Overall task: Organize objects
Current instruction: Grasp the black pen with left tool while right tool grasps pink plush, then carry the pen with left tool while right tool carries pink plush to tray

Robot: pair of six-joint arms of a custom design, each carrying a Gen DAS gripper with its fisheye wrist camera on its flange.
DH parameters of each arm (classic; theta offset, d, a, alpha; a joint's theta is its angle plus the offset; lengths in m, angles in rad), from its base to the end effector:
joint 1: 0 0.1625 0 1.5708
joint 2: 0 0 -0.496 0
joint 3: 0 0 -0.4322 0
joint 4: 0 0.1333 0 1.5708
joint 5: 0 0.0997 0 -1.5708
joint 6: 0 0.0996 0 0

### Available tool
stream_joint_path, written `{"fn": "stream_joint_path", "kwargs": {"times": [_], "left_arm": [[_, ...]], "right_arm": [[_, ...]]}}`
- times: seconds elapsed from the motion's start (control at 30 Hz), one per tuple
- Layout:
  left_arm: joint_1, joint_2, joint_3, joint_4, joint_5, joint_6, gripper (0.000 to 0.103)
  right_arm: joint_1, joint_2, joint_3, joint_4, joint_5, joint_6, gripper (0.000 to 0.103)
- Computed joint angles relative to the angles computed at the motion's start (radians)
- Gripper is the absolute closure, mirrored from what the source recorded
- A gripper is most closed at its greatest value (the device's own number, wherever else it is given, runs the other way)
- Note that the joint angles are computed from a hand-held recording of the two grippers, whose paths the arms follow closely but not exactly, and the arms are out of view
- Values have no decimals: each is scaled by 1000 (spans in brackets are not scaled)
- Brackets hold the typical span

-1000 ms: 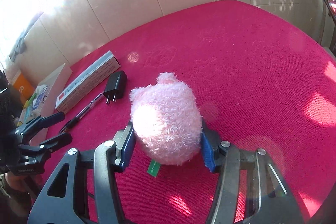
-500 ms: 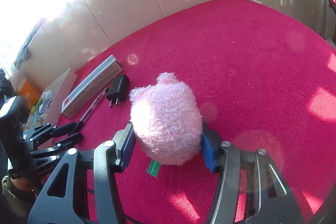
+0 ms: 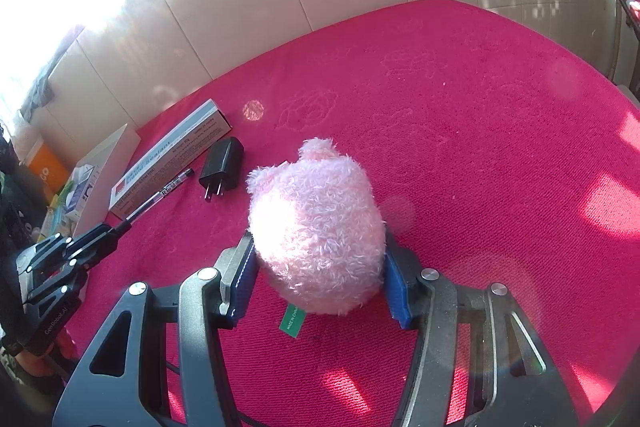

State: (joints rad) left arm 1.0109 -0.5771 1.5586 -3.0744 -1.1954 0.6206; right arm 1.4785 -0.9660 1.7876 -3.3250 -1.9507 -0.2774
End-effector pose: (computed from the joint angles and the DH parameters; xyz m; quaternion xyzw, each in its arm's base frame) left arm -0.2749 -0.7583 0.0432 0.4883 0.8154 -0.2480 0.1879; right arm 0.0305 -0.7159 0.2790 -0.0035 -0.8813 0.4030 0.2469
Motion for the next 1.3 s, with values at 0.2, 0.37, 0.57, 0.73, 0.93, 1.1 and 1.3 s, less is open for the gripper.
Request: {"fn": "stream_joint_path", "kwargs": {"times": [0.2, 0.37, 0.57, 0.73, 0.93, 1.1, 1.3], "left_arm": [[5, -16, 29, -82, -50, -6, 95], [8, -33, 65, -173, -89, -16, 95], [4, -66, 100, -279, -148, -32, 95], [-2, -96, 127, -333, -188, -38, 95], [7, -101, 122, -343, -179, -63, 95], [15, -108, 121, -353, -191, -76, 95], [24, -121, 132, -386, -206, -90, 95]], "right_arm": [[15, 12, -6, -16, -46, -18, 49], [28, 25, -15, -29, -87, -42, 49], [35, 33, -21, -37, -105, -52, 49], [45, 38, -7, -110, -110, -88, 49], [73, 46, 4, -175, -123, -136, 49], [106, 45, 6, -198, -118, -170, 49], [151, 52, 2, -224, -118, -212, 49]]}}
